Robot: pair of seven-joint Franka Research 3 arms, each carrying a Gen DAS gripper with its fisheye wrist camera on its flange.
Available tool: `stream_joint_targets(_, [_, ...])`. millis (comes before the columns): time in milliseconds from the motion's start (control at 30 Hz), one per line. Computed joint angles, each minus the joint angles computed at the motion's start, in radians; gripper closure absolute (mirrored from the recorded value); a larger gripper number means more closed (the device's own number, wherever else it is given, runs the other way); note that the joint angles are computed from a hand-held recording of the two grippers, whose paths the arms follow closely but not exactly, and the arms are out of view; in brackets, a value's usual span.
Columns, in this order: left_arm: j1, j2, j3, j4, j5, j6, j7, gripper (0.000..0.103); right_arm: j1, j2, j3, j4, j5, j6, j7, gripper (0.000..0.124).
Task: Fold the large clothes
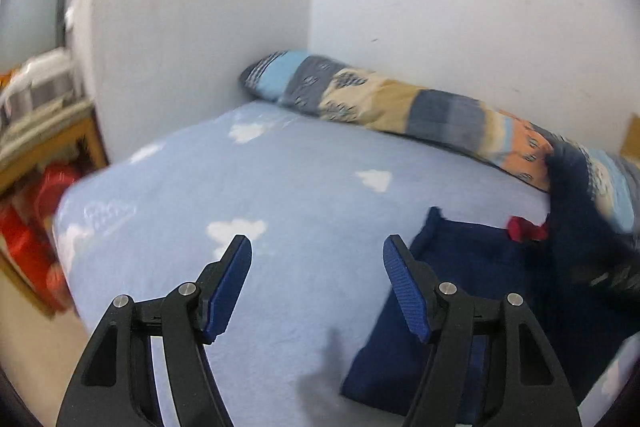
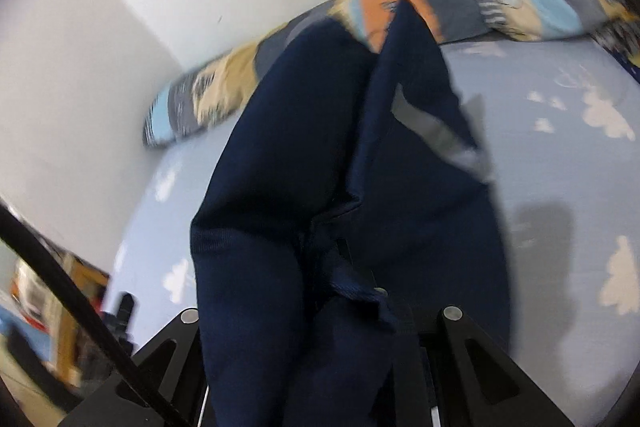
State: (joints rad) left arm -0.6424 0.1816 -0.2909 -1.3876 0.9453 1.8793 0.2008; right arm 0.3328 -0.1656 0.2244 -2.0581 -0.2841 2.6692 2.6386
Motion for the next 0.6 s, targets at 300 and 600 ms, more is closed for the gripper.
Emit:
stream_joint_targets(300, [0.09, -0.129, -0.01, -0.157, -0.073, 0.022, -0.093, 0.035, 0.188, 0.394, 0.014, 0.287, -0.385, -0.219, 0.117, 0.109])
stream_joint_targets(600, [0.127, -0.124, -0.039, -0.158, -0.091, 0.045, -0.087, 0.035, 0.288, 0.39, -0.066, 0.283, -0.332, -0.198, 0.008, 0.092])
